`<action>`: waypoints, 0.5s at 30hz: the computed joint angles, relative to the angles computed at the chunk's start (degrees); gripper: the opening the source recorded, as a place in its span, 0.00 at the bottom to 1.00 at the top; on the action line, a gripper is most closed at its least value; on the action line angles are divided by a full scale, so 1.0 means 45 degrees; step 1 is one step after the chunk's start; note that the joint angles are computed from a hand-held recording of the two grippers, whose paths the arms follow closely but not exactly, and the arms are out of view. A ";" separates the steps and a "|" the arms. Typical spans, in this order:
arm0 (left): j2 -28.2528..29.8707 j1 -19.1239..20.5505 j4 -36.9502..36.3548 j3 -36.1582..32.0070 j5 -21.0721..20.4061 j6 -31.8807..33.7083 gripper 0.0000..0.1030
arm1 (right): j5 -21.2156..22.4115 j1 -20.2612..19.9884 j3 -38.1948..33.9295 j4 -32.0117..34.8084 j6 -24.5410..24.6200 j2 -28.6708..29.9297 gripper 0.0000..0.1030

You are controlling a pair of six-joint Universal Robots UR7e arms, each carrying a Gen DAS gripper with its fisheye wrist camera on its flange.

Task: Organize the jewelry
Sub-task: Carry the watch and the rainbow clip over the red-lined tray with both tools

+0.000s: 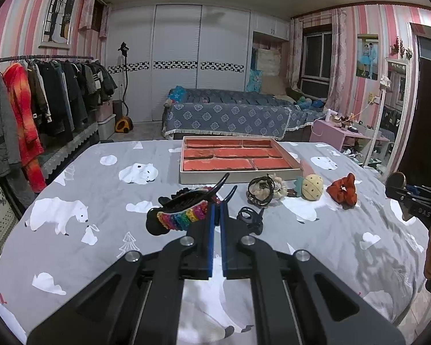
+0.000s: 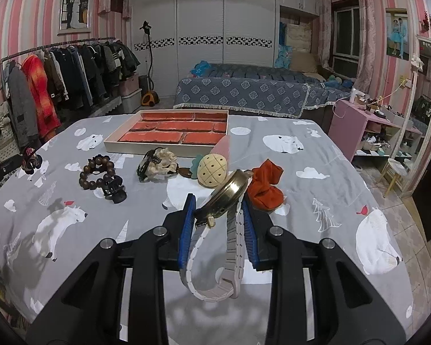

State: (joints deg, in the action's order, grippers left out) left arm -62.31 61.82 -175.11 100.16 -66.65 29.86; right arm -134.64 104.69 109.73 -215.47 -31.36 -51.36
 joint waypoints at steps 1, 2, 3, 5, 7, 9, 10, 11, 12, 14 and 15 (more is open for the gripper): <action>0.0020 0.0001 -0.0027 -0.0043 0.0048 0.0044 0.03 | 0.0000 -0.0006 0.0008 -0.0020 -0.0024 -0.0003 0.30; 0.0092 0.0001 -0.0120 -0.0103 0.0120 0.0099 0.03 | 0.0010 -0.0013 -0.0042 0.0007 -0.0032 0.0015 0.30; 0.0198 -0.0001 -0.0204 -0.0214 0.0214 0.0156 0.03 | 0.0015 -0.0015 -0.0033 -0.0005 -0.0050 0.0012 0.30; 0.0332 0.0032 -0.0197 -0.0443 0.0243 0.0212 0.04 | -0.0014 0.0003 -0.0183 0.0017 -0.0150 0.0072 0.30; 0.0525 0.0063 -0.0192 -0.0779 0.0267 0.0315 0.03 | 0.0010 0.0025 -0.0405 0.0135 -0.0294 0.0129 0.30; 0.0741 0.0081 -0.0228 -0.1135 0.0272 0.0428 0.04 | 0.0070 0.0050 -0.0676 0.0212 -0.0484 0.0225 0.30; 0.0847 0.0101 -0.0243 -0.1322 0.0259 0.0500 0.04 | 0.0118 0.0045 -0.0816 0.0258 -0.0568 0.0255 0.30; 0.0910 0.0111 -0.0253 -0.1437 0.0244 0.0558 0.04 | 0.0154 0.0047 -0.0917 0.0255 -0.0648 0.0292 0.30; 0.1019 0.0107 -0.0346 -0.1577 0.0256 0.0710 0.04 | 0.0199 0.0038 -0.1084 0.0330 -0.0713 0.0338 0.30; 0.1227 0.0092 -0.0521 -0.1850 0.0255 0.0945 0.04 | 0.0278 0.0021 -0.1322 0.0483 -0.0729 0.0379 0.30; 0.1324 0.0103 -0.0468 -0.2047 0.0221 0.0981 0.04 | 0.0312 0.0010 -0.1407 0.0530 -0.0747 0.0383 0.30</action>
